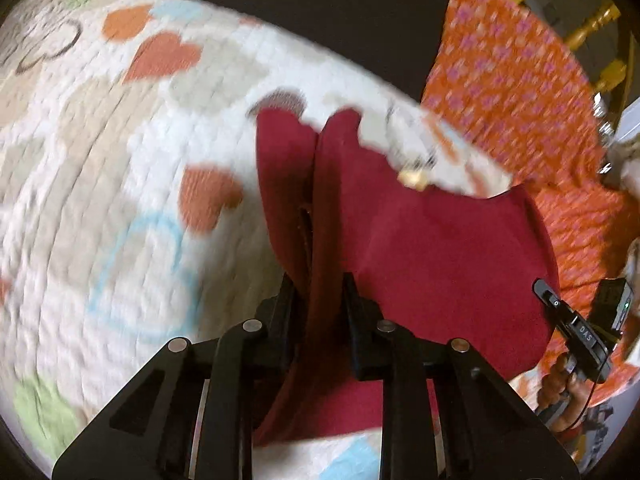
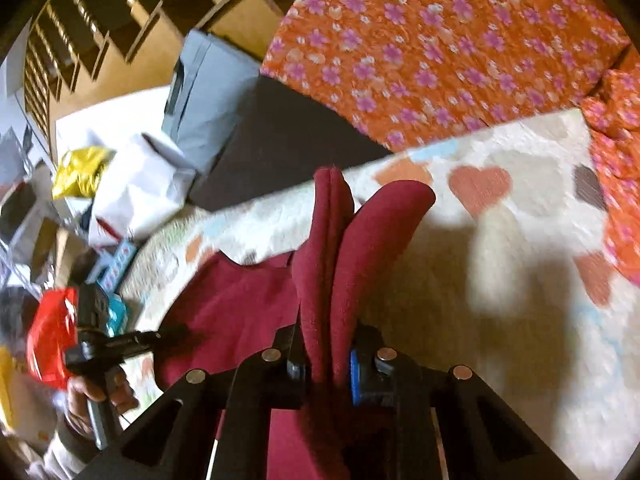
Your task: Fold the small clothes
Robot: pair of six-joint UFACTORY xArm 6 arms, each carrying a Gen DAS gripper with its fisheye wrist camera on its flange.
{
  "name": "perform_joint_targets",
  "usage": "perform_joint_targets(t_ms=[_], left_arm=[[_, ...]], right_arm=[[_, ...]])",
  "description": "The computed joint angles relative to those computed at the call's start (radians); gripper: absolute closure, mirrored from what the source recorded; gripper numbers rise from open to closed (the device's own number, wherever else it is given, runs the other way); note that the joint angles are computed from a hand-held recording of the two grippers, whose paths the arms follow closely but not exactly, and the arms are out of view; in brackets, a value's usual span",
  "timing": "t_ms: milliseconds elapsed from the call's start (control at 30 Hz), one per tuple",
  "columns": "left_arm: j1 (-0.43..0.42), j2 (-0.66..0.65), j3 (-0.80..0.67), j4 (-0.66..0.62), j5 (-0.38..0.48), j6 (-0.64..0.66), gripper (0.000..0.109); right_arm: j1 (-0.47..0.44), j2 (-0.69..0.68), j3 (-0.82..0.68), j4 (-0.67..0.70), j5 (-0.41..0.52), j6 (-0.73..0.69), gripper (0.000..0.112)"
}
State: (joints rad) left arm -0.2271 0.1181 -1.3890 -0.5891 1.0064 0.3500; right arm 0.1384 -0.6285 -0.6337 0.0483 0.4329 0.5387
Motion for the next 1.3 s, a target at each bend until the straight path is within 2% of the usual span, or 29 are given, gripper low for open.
perform_joint_targets(t_ms=[33,133,167,233,300,333,433,500,567,633,733,800,900,1033,1100,1233,1300], left_arm=[[-0.009,-0.014,0.035,0.047,-0.028,-0.025,0.088],[-0.013,-0.029,0.064,0.085,-0.061,-0.07,0.088],[-0.014,-0.046,0.083,0.099,-0.083,-0.086,0.088],[-0.012,-0.084,0.134,0.116,-0.135,-0.103,0.086],[-0.006,-0.102,0.163,0.126,-0.148,-0.115,0.07],[-0.005,-0.103,0.169,0.135,-0.153,-0.121,0.066],[-0.009,-0.115,0.195,0.157,-0.168,-0.114,0.061],[-0.003,-0.112,0.2,0.155,-0.175,-0.113,0.048],[0.003,-0.099,0.198,0.138,-0.177,-0.126,0.04],[0.016,-0.071,0.175,0.1,-0.143,-0.13,0.037],[0.035,-0.028,0.136,0.053,-0.088,-0.133,0.033],[0.027,-0.017,0.13,0.066,-0.099,-0.147,0.03],[0.003,-0.014,0.133,0.103,-0.132,-0.163,0.03],[-0.017,-0.014,0.145,0.135,-0.175,-0.175,0.029],[-0.015,-0.014,0.149,0.121,-0.182,-0.166,0.029],[-0.014,-0.022,0.159,0.125,-0.187,-0.166,0.029],[-0.014,-0.017,0.156,0.125,-0.189,-0.165,0.029]], right_arm=[[0.002,-0.018,0.022,-0.071,0.054,0.069,0.097],[0.002,-0.006,0.008,-0.234,0.28,0.237,0.093],[0.011,-0.022,0.007,-0.311,0.315,0.311,0.092],[0.028,-0.053,0.004,-0.381,0.282,0.376,0.092],[0.053,-0.039,-0.018,-0.395,0.191,0.395,0.092],[0.064,-0.015,-0.033,-0.377,0.147,0.37,0.092],[0.131,0.166,-0.137,-0.175,0.0,0.157,0.092],[0.172,0.311,-0.237,-0.091,-0.04,0.058,0.092],[0.194,0.429,-0.325,-0.023,-0.063,-0.041,0.092],[0.22,0.585,-0.463,0.106,-0.052,-0.182,0.092],[0.235,0.757,-0.635,0.143,-0.01,-0.257,0.092],[0.242,0.853,-0.733,0.186,0.02,-0.323,0.092],[0.23,1.015,-0.914,0.173,0.121,-0.313,0.092],[0.222,1.114,-0.997,0.261,0.116,-0.347,0.092],[0.225,1.124,-1.002,0.259,0.105,-0.337,0.092],[0.224,1.059,-0.934,0.308,0.084,-0.364,0.092],[0.224,0.984,-0.846,0.355,0.044,-0.378,0.092]])
